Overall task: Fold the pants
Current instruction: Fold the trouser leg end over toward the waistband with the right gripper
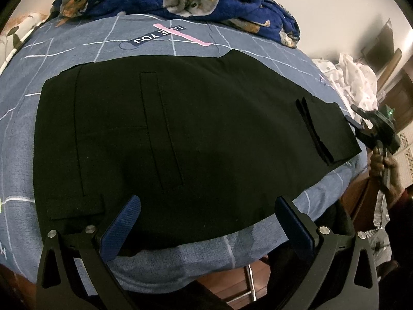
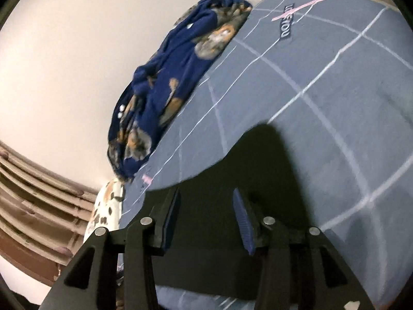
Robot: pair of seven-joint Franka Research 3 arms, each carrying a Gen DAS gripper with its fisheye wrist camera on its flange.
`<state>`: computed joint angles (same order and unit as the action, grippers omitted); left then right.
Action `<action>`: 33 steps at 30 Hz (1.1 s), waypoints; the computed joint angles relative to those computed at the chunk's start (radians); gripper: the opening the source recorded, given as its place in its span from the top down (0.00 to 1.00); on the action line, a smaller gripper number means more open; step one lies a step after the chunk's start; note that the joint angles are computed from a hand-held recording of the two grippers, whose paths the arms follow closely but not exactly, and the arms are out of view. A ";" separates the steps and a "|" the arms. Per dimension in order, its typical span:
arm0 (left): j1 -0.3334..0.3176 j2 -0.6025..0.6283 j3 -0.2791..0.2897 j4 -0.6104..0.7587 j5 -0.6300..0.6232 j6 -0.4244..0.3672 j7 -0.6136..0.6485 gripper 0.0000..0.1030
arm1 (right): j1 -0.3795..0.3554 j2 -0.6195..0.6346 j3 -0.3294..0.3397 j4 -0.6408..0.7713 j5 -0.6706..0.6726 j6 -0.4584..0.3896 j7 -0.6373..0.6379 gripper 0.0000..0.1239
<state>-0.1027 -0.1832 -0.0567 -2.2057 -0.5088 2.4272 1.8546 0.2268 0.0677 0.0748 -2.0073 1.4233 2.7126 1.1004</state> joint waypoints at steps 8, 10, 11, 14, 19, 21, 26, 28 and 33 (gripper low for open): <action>0.002 0.007 -0.008 0.010 0.038 -0.010 -0.024 0.00 | -0.015 0.068 -0.021 0.020 -0.459 0.020 0.390 1.00; 0.002 0.007 -0.010 0.011 0.047 -0.009 -0.027 0.00 | -0.011 0.056 -0.017 0.009 -0.531 0.051 0.437 0.95; 0.002 0.007 -0.011 0.011 0.053 -0.009 -0.029 0.00 | -0.012 0.052 -0.010 0.009 -0.529 0.071 0.426 0.91; 0.002 0.008 -0.014 0.011 0.069 -0.009 -0.035 0.00 | -0.003 0.051 -0.004 0.028 -0.615 0.090 0.456 0.91; 0.000 0.009 -0.016 0.013 0.088 -0.010 -0.047 0.00 | -0.004 0.127 0.015 0.147 -0.651 0.010 0.423 0.90; 0.000 0.010 -0.016 0.016 0.094 -0.015 -0.050 0.00 | -0.001 0.152 0.002 0.170 -0.704 -0.008 0.487 0.89; 0.000 0.008 -0.013 0.016 0.085 -0.019 -0.052 0.00 | -0.074 0.162 0.029 0.138 -0.520 0.022 0.449 1.00; 0.000 0.008 -0.013 0.016 0.084 -0.020 -0.052 0.00 | -0.097 0.149 0.039 0.117 -0.419 0.033 0.408 1.00; -0.001 0.007 -0.005 0.014 0.048 -0.015 -0.039 0.00 | -0.057 0.067 0.013 0.037 -0.414 0.134 0.396 0.87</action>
